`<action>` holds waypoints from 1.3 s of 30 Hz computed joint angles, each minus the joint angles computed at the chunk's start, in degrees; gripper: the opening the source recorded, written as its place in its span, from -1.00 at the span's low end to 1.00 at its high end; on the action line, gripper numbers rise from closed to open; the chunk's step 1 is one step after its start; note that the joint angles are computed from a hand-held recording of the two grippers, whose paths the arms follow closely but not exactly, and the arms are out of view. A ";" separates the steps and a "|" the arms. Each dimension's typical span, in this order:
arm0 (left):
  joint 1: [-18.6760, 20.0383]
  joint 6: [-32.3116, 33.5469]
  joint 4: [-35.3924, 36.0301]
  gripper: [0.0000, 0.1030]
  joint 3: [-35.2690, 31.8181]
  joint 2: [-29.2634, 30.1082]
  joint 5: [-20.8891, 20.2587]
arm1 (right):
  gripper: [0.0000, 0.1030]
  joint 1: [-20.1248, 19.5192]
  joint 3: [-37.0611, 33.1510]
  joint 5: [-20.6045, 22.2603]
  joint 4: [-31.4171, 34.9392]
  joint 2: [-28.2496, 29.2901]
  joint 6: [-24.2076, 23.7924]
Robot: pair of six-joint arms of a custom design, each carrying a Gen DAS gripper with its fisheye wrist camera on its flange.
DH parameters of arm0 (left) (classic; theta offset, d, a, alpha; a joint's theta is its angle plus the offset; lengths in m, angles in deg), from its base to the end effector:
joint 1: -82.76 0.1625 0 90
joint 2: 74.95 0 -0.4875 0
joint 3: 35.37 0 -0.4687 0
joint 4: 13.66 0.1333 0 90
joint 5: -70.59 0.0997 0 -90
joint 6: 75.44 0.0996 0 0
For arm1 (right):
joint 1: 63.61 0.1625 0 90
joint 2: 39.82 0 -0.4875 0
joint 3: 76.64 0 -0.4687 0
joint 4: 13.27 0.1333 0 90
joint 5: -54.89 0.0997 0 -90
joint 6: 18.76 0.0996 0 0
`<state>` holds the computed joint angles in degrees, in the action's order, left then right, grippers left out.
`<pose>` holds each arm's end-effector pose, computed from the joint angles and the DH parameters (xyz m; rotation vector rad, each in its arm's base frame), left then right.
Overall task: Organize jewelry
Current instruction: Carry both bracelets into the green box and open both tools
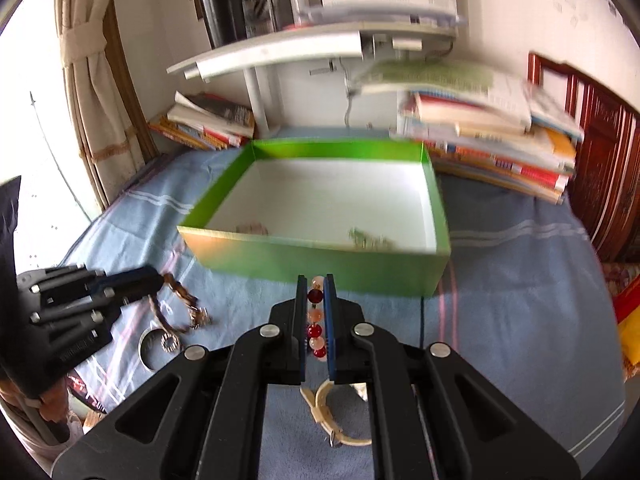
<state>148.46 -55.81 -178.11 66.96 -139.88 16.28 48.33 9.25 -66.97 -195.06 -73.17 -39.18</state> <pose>-0.1166 -0.7233 0.3149 0.6637 2.3444 -0.8428 0.3824 -0.7333 0.0560 0.6555 -2.3850 0.8867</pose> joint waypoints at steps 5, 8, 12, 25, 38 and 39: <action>-1.28 3.63 -4.51 -0.84 -3.71 1.15 -1.54 | -0.84 1.07 -3.88 0.28 -2.12 1.02 -2.59; -1.08 2.77 -3.10 -0.84 -8.44 3.27 -2.95 | -0.84 1.12 -7.81 0.69 -1.59 2.45 -2.12; -0.53 2.83 -4.30 -0.83 -13.61 7.69 -0.46 | -0.84 0.33 -14.33 -1.47 0.19 5.80 -0.32; 3.41 -4.04 4.41 -0.21 -22.13 15.76 4.25 | -0.35 -3.47 -22.31 -6.13 13.21 11.41 8.74; 0.42 -1.40 -6.24 0.69 -0.84 4.26 10.98 | 0.26 -3.01 2.84 -9.59 -3.35 -1.45 9.42; 0.30 -1.45 -5.07 0.69 0.08 3.88 10.61 | 0.27 -3.25 3.92 -9.83 -3.10 -1.89 10.36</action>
